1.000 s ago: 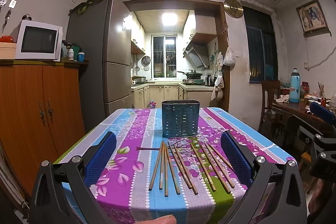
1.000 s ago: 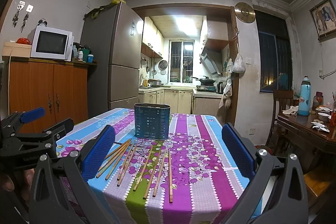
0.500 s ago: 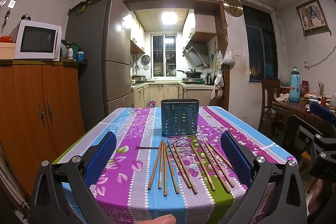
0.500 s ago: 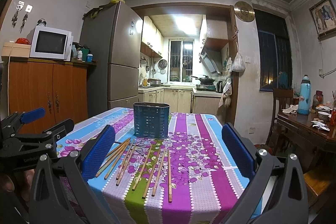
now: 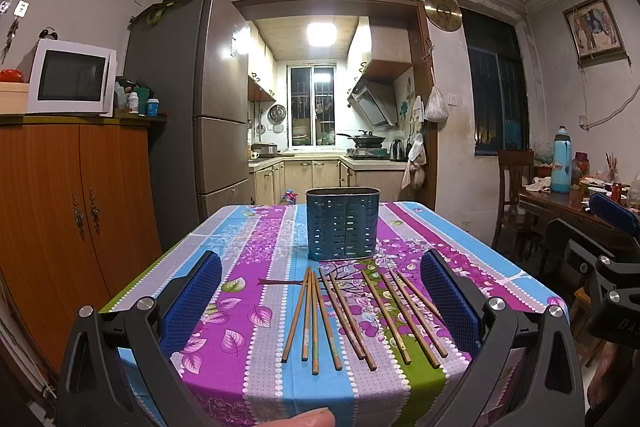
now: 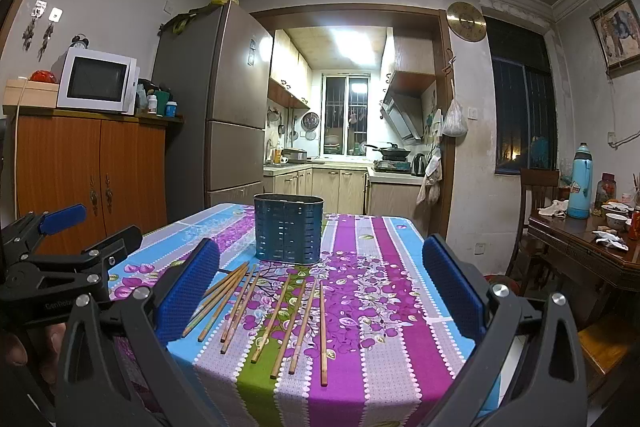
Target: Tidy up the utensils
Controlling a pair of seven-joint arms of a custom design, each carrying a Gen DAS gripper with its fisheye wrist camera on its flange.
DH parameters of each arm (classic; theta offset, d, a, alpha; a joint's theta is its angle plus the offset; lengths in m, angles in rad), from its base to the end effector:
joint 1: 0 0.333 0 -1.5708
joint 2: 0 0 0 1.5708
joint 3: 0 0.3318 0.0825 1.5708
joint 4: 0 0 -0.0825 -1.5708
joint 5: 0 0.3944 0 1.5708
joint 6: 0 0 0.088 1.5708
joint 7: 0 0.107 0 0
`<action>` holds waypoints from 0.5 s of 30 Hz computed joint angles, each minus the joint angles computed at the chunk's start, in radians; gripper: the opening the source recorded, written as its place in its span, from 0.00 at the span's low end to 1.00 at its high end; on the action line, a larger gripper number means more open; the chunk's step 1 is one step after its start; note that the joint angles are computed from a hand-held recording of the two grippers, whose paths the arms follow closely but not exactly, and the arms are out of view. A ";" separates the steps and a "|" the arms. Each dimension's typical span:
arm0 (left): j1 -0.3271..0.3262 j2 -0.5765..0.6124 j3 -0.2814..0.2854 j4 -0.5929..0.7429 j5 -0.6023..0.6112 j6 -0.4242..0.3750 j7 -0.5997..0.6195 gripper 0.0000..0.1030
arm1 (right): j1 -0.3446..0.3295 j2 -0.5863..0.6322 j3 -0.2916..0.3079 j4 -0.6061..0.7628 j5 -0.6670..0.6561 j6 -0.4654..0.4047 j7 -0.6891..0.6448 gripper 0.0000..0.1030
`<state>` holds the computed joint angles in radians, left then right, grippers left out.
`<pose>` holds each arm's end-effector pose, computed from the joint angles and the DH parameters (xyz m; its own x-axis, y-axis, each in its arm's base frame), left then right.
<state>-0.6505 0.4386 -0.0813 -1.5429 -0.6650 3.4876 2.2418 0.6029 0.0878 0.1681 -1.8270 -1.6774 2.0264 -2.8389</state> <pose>0.5876 -0.4105 0.5724 -0.4967 -0.8674 -0.0291 -0.1044 0.0930 -0.9902 0.4948 0.3960 0.5641 -0.3267 -0.9441 0.0444 -0.0816 -0.0186 -0.9965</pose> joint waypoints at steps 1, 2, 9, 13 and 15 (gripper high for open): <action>0.000 0.003 0.000 0.002 0.001 0.001 -0.001 0.97 | 0.000 -0.002 0.000 -0.003 0.000 0.001 0.001 0.95; -0.001 0.004 0.001 0.003 0.000 0.000 0.000 0.97 | -0.003 0.002 -0.002 -0.001 0.000 0.006 0.002 0.95; -0.002 0.009 0.004 0.006 0.005 -0.003 -0.006 0.97 | -0.002 0.004 -0.003 -0.012 -0.006 0.005 0.017 0.95; -0.007 0.012 0.012 0.010 0.003 -0.004 -0.002 0.97 | -0.001 0.001 -0.002 -0.010 -0.001 0.003 0.011 0.95; 0.024 0.017 -0.021 0.008 0.041 0.005 -0.013 0.97 | -0.002 0.003 -0.003 -0.011 -0.003 0.005 0.013 0.95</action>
<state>-0.6265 0.4551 -0.1025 -1.5351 -0.6242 3.4930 2.2284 0.6012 0.0910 0.1652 -1.8378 -1.6801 2.0316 -2.8259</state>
